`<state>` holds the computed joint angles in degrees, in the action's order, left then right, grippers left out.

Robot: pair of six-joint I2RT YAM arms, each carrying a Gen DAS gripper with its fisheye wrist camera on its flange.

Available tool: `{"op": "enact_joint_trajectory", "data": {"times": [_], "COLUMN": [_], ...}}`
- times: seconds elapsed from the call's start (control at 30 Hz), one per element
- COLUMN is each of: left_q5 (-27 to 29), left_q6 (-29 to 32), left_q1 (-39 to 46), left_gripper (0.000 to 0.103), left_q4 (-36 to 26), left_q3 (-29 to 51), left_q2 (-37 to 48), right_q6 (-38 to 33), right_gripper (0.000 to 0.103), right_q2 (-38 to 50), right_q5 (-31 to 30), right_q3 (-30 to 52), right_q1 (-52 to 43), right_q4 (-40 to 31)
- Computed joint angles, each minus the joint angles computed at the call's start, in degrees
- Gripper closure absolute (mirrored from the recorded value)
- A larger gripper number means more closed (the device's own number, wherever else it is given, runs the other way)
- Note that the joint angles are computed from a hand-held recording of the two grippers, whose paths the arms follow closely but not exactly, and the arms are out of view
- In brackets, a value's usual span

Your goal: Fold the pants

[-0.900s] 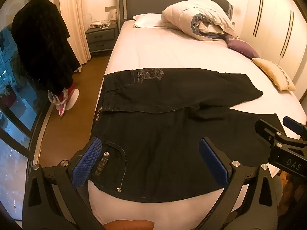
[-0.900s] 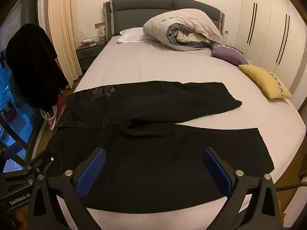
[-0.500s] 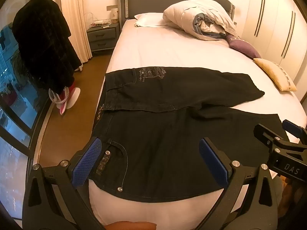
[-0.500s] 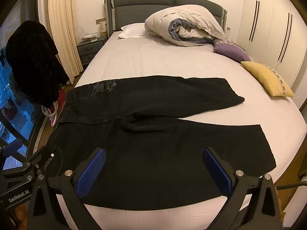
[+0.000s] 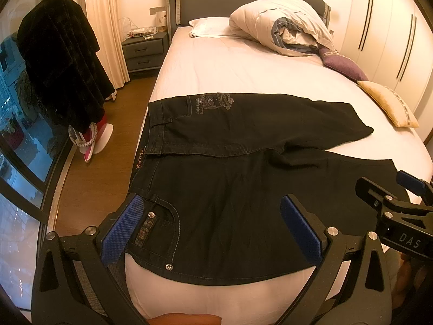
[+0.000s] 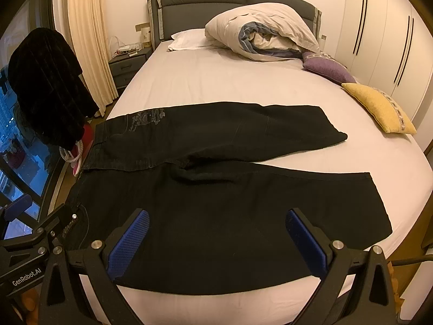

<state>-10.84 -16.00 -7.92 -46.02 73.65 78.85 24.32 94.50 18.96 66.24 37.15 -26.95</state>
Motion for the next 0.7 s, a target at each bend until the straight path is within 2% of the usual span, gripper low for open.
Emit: {"op": "enact_joint_trajectory", "data": {"times": [0.7], "left_q5": [0.0], "left_q6": [0.0], "left_q1": [0.0], "left_gripper": [0.000], "left_q4": [0.0], "left_q3": [-0.2], "left_q2": [0.0], "right_q6": [0.4], "right_gripper": [0.000], "right_q2": [1.1], "right_q5": [-1.2], "right_q3": [-0.1], "right_q1": [-0.3], "right_q4": [0.6]}}
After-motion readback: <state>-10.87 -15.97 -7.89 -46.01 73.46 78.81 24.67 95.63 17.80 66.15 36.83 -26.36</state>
